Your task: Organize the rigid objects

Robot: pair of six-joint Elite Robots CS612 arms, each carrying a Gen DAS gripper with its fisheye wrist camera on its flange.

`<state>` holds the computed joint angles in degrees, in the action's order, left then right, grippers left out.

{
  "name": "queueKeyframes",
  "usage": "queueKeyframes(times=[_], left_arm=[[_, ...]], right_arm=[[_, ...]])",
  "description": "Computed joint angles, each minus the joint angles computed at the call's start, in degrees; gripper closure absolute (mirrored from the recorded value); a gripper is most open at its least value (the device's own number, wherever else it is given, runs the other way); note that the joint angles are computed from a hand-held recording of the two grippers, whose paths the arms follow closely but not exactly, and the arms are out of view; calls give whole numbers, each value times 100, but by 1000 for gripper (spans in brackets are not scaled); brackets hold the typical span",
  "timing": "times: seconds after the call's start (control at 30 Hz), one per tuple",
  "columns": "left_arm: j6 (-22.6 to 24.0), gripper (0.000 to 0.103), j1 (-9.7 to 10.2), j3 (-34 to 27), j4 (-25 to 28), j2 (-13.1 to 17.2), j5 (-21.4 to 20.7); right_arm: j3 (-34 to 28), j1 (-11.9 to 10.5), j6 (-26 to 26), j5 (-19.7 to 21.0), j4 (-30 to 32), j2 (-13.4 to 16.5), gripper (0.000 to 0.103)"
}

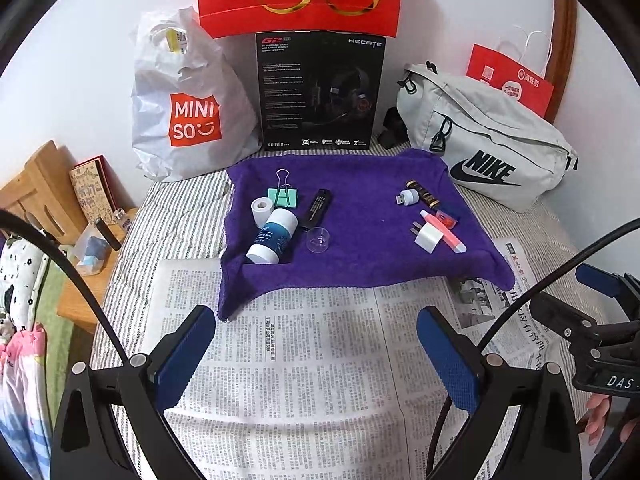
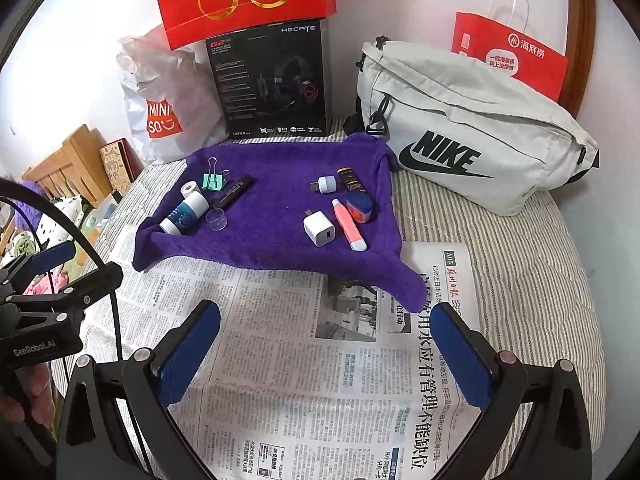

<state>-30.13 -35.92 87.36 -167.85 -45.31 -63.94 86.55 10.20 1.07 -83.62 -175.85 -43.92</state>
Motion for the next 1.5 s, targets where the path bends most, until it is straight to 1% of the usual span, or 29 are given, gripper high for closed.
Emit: queueKeyframes(times=[0.43,0.93,1.5], left_arm=[[-2,1,-3,30,-43,-19,-48],[-14,1,33,70,-15,-38,-88],[5,1,27,98,-30,-52,-75]], right_arm=[[81,0,-9,-32,-104,-37,0],[58,15,-20,-60,-53,-25,0],[57,34,-67,-54,-35,-25,0]])
